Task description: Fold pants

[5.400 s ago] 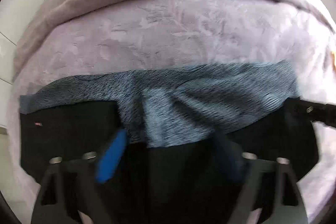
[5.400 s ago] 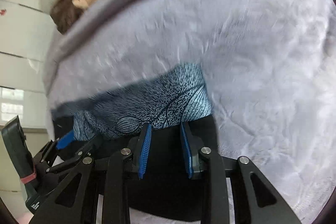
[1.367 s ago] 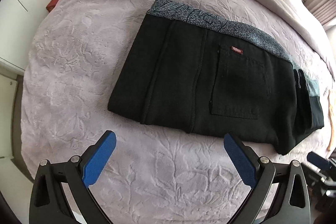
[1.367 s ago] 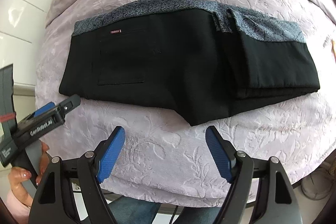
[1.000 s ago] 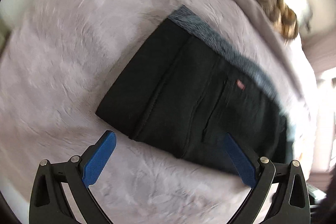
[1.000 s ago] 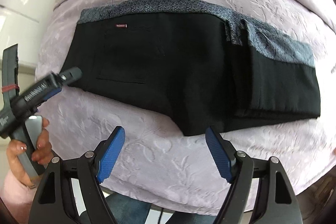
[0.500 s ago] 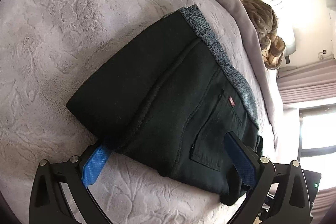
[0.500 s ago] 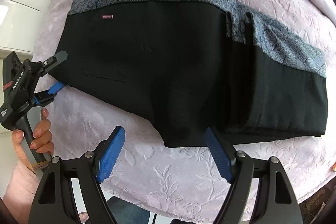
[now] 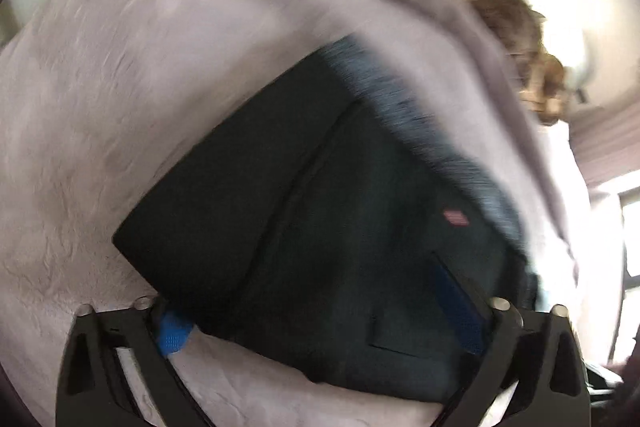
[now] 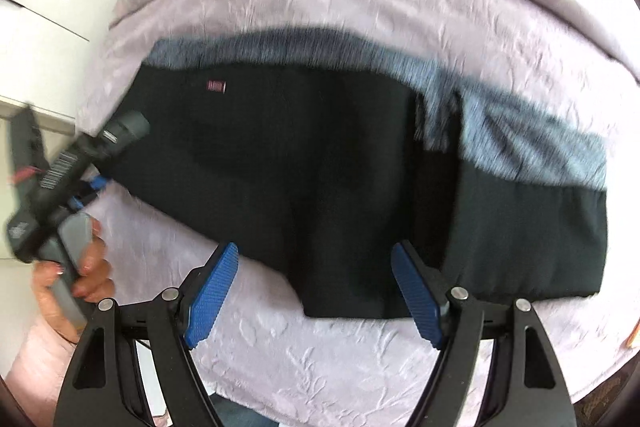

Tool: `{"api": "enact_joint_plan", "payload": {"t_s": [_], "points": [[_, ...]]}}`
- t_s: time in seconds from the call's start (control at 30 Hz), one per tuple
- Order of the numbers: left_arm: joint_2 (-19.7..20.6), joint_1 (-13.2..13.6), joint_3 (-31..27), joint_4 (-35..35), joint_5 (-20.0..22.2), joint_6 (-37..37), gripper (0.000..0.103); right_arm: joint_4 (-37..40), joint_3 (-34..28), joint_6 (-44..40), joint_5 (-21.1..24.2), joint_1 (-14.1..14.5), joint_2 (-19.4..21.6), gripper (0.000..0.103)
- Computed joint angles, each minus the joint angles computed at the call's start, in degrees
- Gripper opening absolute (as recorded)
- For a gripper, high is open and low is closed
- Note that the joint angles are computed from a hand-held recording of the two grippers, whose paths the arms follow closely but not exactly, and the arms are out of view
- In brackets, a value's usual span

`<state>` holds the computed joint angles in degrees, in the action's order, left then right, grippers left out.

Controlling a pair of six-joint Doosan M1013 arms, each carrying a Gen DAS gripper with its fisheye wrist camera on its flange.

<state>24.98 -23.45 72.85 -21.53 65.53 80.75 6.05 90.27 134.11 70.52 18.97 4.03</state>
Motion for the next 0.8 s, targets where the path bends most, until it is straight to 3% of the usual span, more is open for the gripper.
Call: {"api": "enact_joint_plan", "payload": {"t_s": [0.07, 0.1, 0.13, 0.2, 0.33, 0.4, 0.5, 0.6, 0.8], "points": [[0.2, -0.1, -0.1, 1.2, 0.2, -0.6, 0.075, -1.0, -0.9, -0.8, -0.2, -0.8, 0.1, 0.082], [-0.4, -0.4, 0.4, 2.5, -1.3, -0.5, 0.063, -0.8, -1.4, -1.7, -0.4, -1.3, 0.2, 0.082], [-1.1, -1.4, 0.5, 6.4, -2.6, -0.1, 0.051, -0.3, -2.0, -2.9, -0.8, -1.8, 0.4, 0.082], [-2.4, -4.0, 1.2, 15.2, -4.9, 2.6, 0.043, 1.4, -4.0, -5.8, -1.2, -2.8, 1.4, 0.082], [-5.6, -8.8, 6.0, 31.0, -12.4, 5.2, 0.042, 9.2, -11.3, -15.1, 0.1, -4.9, 6.3, 0.082], [-6.5, -9.8, 7.5, 34.4, -14.4, 5.9, 0.042, 12.3, -15.5, -18.8, 2.1, -5.1, 9.3, 0.082], [-6.6, -10.0, 7.5, 34.6, -15.0, 6.4, 0.042, 15.3, -24.1, -22.9, 8.3, -4.2, 15.4, 0.082], [-6.5, -10.0, 7.3, 34.3, -15.2, 7.1, 0.042, 17.2, -34.8, -26.3, 17.9, -2.4, 23.4, 0.082], [-7.5, -10.7, 9.2, 36.8, -18.0, 7.2, 0.042, 21.3, -47.7, -26.1, 32.0, 0.0, 34.7, 0.082]]}}
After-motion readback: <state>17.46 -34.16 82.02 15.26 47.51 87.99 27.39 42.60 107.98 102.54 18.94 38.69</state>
